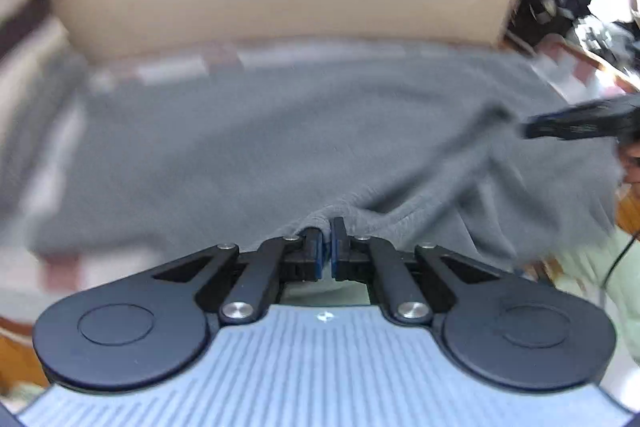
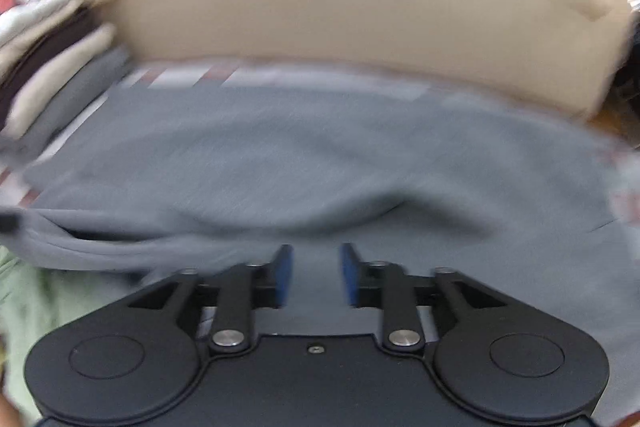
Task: Fold clothes
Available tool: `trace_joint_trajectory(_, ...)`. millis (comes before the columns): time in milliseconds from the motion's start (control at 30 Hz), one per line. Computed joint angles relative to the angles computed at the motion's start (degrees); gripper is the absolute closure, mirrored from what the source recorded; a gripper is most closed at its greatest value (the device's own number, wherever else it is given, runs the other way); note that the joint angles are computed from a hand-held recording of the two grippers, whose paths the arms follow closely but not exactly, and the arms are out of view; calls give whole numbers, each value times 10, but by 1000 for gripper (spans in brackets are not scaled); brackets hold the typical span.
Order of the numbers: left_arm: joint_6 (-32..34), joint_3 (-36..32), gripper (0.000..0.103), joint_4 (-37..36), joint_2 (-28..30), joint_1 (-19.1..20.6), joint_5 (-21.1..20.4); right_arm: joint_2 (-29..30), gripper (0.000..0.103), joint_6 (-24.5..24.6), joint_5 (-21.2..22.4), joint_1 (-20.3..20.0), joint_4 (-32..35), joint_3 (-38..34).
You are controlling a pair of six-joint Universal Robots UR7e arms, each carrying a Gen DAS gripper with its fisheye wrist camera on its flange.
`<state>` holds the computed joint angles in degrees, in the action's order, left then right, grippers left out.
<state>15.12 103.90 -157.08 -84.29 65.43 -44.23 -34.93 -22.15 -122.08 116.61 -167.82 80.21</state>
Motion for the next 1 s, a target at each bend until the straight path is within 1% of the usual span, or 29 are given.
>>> trace_joint_trajectory(33, 20, -4, 100, -30, -4, -7, 12, -14, 57, 13, -4, -4, -21, 7)
trace_joint_trajectory(67, 41, -10, 100, -62, -7, -13, 23, -29, 57, 42, -6, -11, -30, 13)
trace_joint_trajectory(133, 100, -19, 100, -140, -11, -31, 54, -67, 57, 122, -10, -26, -41, 35)
trace_joint_trajectory(200, 167, -34, 100, -221, -10, -51, 83, -101, 56, 181, -21, -39, -62, 68)
trace_joint_trajectory(267, 197, -43, 100, -253, -26, -74, 105, -133, 55, 219, -37, -48, -77, 110)
trace_joint_trajectory(367, 204, -36, 99, -247, -64, -112, 132, -177, 52, 274, -59, -59, -80, 168)
trace_joint_trajectory(400, 205, -34, 99, -243, -76, -126, 141, -193, 52, 306, -53, -66, -68, 188)
trace_joint_trajectory(467, 177, -21, 99, -199, -108, -150, 148, -225, 51, 373, -7, -84, -37, 226)
trace_joint_trajectory(500, 158, -15, 99, -172, -125, -162, 151, -236, 51, 397, 19, -92, -32, 241)
trace_joint_trajectory(567, 124, -3, 99, -130, -145, -183, 162, -250, 51, 438, 72, -108, -52, 270)
trace_joint_trajectory(633, 113, 11, 99, -115, -157, -198, 170, -251, 50, 460, 119, -120, -87, 285)
trace_joint_trajectory(667, 107, 18, 99, -112, -163, -204, 169, -250, 47, 466, 134, -125, -95, 284)
trace_joint_trajectory(733, 84, 28, 99, -101, -172, -208, 158, -240, 45, 472, 152, -129, -85, 264)
trace_joint_trajectory(767, 73, 33, 99, -96, -178, -211, 154, -232, 42, 466, 148, -129, -71, 245)
trace_joint_trajectory(833, 57, 39, 99, -90, -187, -217, 150, -213, 38, 451, 119, -129, -25, 197)
trace_joint_trajectory(867, 53, 40, 99, -89, -188, -218, 153, -203, 38, 456, 95, -129, 9, 170)
trace_joint_trajectory(1000, 37, 46, 100, -87, -194, -213, 151, -159, 38, 508, -23, -134, 180, 60)
